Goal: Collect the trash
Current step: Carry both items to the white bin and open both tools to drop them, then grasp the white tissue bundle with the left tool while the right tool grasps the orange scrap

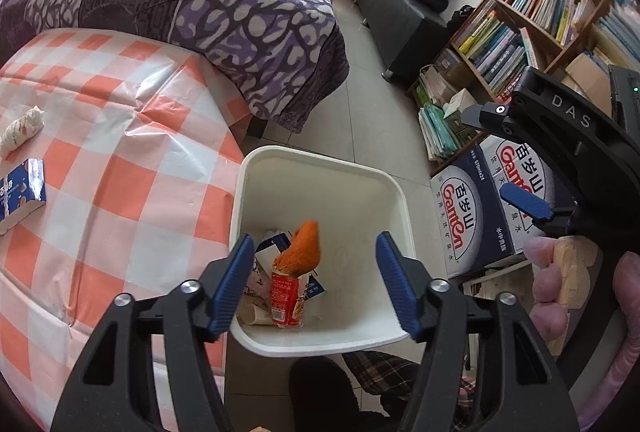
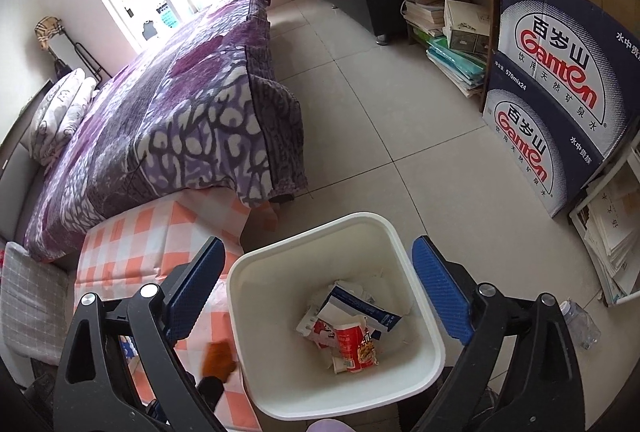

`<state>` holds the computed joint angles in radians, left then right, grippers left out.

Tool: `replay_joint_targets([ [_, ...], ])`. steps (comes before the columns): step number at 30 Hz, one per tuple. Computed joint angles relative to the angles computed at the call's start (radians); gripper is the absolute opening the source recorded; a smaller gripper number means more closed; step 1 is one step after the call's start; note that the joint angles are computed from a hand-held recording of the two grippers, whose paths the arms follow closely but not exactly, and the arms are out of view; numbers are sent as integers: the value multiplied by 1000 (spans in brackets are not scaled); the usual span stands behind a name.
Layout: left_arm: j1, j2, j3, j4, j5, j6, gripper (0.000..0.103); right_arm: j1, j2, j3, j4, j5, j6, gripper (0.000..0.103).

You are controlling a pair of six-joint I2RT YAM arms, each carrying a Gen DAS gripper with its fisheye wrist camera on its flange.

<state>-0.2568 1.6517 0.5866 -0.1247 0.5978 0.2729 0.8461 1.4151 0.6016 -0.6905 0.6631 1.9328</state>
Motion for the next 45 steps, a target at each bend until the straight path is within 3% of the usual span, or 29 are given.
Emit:
replay_joint_targets([
  [7, 94, 45, 59, -31, -99, 24, 65, 1, 78, 63, 36, -5, -63, 93],
  [12, 210, 125, 135, 2, -273, 46, 65, -2, 164, 138, 87, -23, -157, 94],
  [19, 414, 343, 403, -54, -386, -4, 65, -20, 307, 264, 157, -79, -280, 95],
  [25, 561, 607, 755, -224, -391, -92, 65, -38, 440, 391, 196, -127, -368, 95],
  [29, 622, 750, 927, -334, -297, -127, 65, -47, 513, 468, 217, -160, -414, 95],
  [33, 634, 804, 979, -352, -262, -131, 57, -46, 585, 552, 216, -185, -445, 95],
  [34, 635, 805, 978, -345, -265, -129, 52, -44, 605, 577, 210, -189, -453, 95],
  [35, 637, 803, 974, -336, -262, -124, 38, -41, 623, 600, 205, -193, -460, 95],
  [41, 691, 748, 955, -346, -241, -92, 34, -21, 719, 710, 193, -217, -507, 95],
  [45, 756, 634, 904, -360, -227, -67, 34, 4, 839, 854, 183, -241, -652, 95],
])
